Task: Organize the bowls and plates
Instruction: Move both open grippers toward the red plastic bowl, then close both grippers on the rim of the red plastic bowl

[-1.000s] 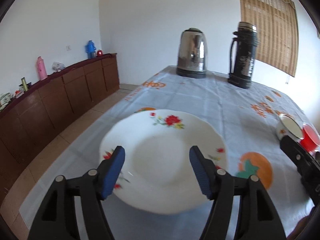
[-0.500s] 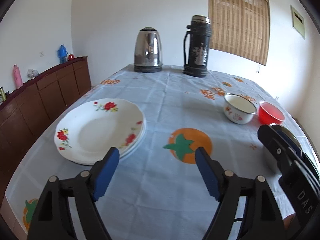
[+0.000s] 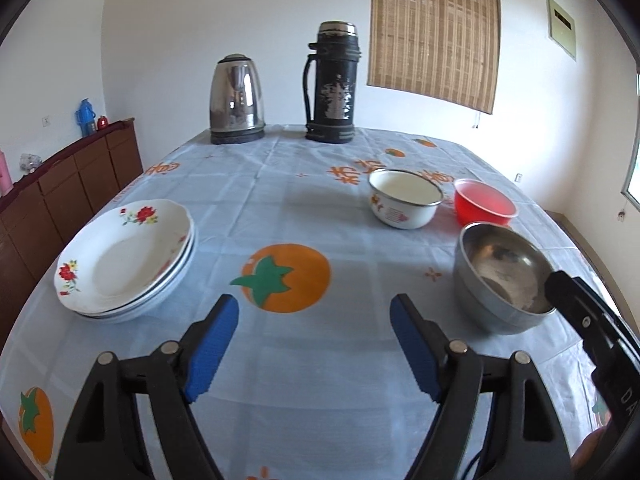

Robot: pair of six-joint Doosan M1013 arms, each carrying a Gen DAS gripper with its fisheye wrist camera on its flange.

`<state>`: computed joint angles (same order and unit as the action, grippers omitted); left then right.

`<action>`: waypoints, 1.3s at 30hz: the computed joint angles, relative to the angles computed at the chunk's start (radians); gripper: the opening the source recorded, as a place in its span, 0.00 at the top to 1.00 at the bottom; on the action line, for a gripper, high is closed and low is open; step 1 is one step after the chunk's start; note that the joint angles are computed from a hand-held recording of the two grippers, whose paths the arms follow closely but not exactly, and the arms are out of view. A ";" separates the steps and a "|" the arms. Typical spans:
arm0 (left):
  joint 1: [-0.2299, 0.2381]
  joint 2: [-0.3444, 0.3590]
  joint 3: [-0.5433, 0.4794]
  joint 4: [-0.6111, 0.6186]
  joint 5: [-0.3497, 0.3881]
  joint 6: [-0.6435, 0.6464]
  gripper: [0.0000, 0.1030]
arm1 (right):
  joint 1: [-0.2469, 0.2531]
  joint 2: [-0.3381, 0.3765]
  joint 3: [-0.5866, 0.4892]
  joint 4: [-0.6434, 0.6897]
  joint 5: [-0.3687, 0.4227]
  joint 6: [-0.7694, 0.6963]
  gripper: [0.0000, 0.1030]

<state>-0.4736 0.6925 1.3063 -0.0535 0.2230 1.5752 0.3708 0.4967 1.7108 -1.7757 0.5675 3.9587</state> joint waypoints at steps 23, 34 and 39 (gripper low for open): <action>-0.057 0.020 -0.060 0.125 0.029 -0.019 0.23 | -0.067 -0.104 0.127 0.085 0.152 -0.039 0.36; -0.047 0.135 -0.350 -0.243 0.290 0.334 0.23 | -0.164 -0.117 0.078 0.089 0.045 -0.139 0.33; -0.065 0.242 -0.566 -0.153 0.463 0.267 0.23 | -0.231 -0.089 0.027 0.132 -0.114 -0.159 0.33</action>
